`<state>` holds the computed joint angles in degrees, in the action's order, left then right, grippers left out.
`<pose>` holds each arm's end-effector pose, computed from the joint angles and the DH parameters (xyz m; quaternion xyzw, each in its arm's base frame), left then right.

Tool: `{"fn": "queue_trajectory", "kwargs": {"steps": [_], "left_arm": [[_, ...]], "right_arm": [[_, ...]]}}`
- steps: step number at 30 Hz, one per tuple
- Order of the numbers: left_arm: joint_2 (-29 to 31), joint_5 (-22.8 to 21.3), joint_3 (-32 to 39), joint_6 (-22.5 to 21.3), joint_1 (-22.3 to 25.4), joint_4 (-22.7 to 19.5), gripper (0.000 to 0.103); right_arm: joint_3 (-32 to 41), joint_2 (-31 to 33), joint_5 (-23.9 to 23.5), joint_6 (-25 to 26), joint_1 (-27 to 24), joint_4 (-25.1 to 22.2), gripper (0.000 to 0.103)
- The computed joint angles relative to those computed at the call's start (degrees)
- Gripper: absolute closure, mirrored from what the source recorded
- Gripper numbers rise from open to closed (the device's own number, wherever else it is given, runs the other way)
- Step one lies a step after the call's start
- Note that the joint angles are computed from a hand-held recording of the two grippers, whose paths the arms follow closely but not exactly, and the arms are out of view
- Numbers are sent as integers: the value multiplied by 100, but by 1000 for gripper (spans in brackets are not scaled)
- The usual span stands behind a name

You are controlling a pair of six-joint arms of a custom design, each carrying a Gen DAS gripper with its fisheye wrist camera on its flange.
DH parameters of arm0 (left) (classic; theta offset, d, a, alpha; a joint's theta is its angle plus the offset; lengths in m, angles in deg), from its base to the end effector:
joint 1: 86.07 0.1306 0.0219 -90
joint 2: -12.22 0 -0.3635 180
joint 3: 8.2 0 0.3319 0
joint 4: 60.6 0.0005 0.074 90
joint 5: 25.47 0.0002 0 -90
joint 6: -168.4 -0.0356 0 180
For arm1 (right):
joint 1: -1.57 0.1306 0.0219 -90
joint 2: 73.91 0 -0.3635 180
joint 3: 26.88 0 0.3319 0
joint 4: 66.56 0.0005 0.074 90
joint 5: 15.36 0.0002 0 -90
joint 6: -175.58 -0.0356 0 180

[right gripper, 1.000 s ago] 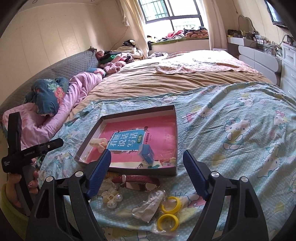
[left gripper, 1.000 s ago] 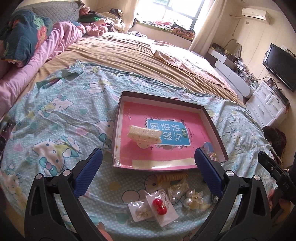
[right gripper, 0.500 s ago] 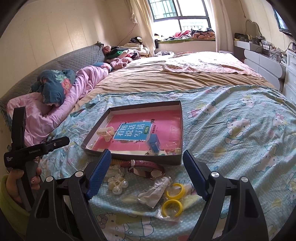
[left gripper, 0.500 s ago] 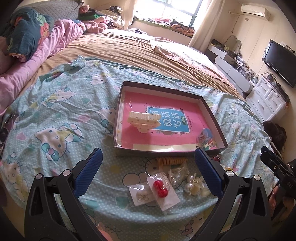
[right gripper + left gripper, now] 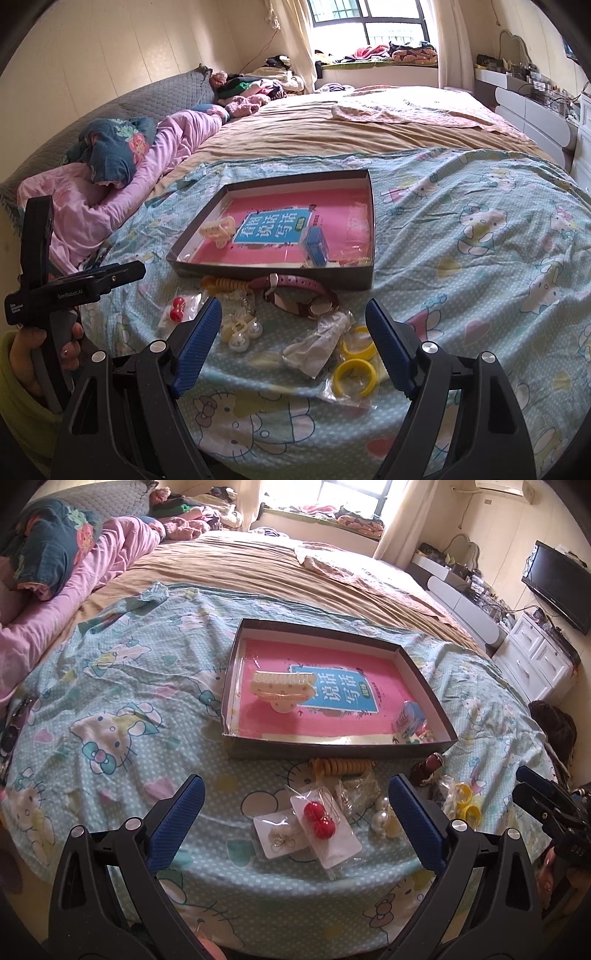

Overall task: Organize jewelry
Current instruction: 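Grasp the cherry earring bag with the left tool while the right grasps a clear bag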

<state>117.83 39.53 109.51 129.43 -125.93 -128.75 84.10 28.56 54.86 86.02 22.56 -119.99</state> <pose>0.3958 -0.3115 0.4620 -0.1538 0.9232 -0.0579 0.3475 0.4670 0.1915 0.4586 -0.2339 0.8818 0.2235 0.3433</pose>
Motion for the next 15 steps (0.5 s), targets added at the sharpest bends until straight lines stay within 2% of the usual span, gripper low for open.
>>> {"fn": "queue_trajectory", "kwargs": {"steps": [15], "left_arm": [[181,209,-54,-47,-197,-101,10]], "right_arm": [[-196,84,-12,49,32,-309,24]]}}
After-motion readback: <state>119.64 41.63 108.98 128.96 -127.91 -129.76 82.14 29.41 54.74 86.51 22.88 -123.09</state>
